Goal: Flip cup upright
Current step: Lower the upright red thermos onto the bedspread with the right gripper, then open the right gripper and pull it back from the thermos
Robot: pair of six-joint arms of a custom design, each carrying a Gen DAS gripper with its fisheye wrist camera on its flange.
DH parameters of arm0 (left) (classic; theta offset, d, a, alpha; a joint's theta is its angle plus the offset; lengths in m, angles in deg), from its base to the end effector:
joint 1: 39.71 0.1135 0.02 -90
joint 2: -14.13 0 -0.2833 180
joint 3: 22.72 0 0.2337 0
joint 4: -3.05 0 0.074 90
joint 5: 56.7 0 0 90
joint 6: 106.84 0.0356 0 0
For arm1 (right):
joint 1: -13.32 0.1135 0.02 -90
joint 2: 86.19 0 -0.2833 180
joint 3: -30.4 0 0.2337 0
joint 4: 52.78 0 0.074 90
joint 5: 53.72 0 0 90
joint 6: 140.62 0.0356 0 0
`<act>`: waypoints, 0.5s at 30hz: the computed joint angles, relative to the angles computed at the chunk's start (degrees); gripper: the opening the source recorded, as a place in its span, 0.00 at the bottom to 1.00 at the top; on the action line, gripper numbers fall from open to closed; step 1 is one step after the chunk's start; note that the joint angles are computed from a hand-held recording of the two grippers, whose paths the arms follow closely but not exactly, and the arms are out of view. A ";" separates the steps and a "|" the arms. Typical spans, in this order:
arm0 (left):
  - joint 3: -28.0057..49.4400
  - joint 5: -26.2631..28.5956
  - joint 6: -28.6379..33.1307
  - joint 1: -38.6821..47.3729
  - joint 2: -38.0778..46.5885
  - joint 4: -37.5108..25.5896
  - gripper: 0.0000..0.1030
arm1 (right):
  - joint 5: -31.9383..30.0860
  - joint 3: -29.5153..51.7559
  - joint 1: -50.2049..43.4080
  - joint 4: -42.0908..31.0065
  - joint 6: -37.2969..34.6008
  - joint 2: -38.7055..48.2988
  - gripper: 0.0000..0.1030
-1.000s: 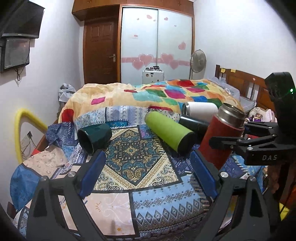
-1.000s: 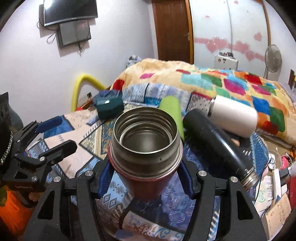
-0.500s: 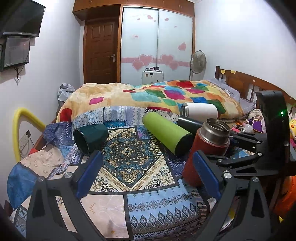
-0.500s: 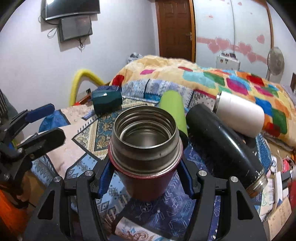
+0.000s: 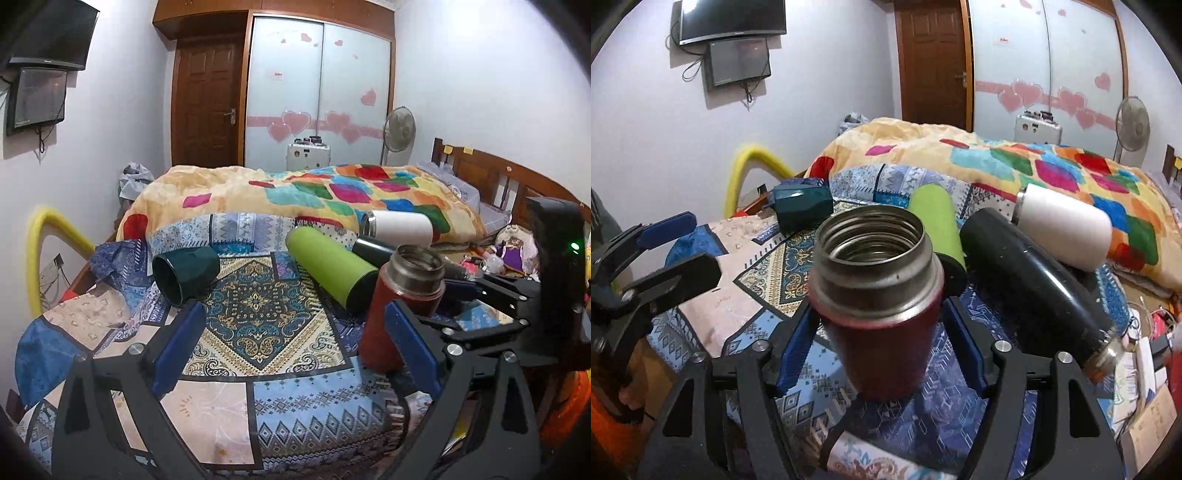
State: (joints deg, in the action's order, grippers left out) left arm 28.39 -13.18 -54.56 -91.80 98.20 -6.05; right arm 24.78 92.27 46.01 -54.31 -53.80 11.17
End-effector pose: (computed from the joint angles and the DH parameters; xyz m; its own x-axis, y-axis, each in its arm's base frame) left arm 0.1801 -0.1892 0.2021 -0.4556 -0.1006 -0.8845 -0.0837 0.9940 -0.0700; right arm 0.2769 0.1861 0.1932 -0.4692 -0.3657 -0.8039 -0.6903 0.7196 0.0756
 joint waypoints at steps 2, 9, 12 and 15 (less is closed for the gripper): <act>0.76 -1.37 -0.77 -1.35 -0.88 -1.53 0.96 | 0.40 -2.12 -0.20 0.53 0.03 -3.17 0.68; 8.79 -15.35 -8.68 -11.85 -3.34 -16.90 0.96 | -1.24 -9.37 -3.58 1.41 3.06 -19.30 0.68; 13.18 -21.10 -12.86 -16.72 -3.59 -24.41 0.96 | -1.05 -11.69 -4.52 1.24 4.43 -26.30 0.68; 18.91 -27.09 -19.10 -21.76 -2.21 -34.43 0.96 | -0.80 -13.74 -5.09 1.01 6.12 -33.13 0.68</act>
State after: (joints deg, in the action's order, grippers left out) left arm 47.30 -40.27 -73.66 -113.56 95.99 -40.48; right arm 23.99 78.53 40.92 -53.30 -47.67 -21.96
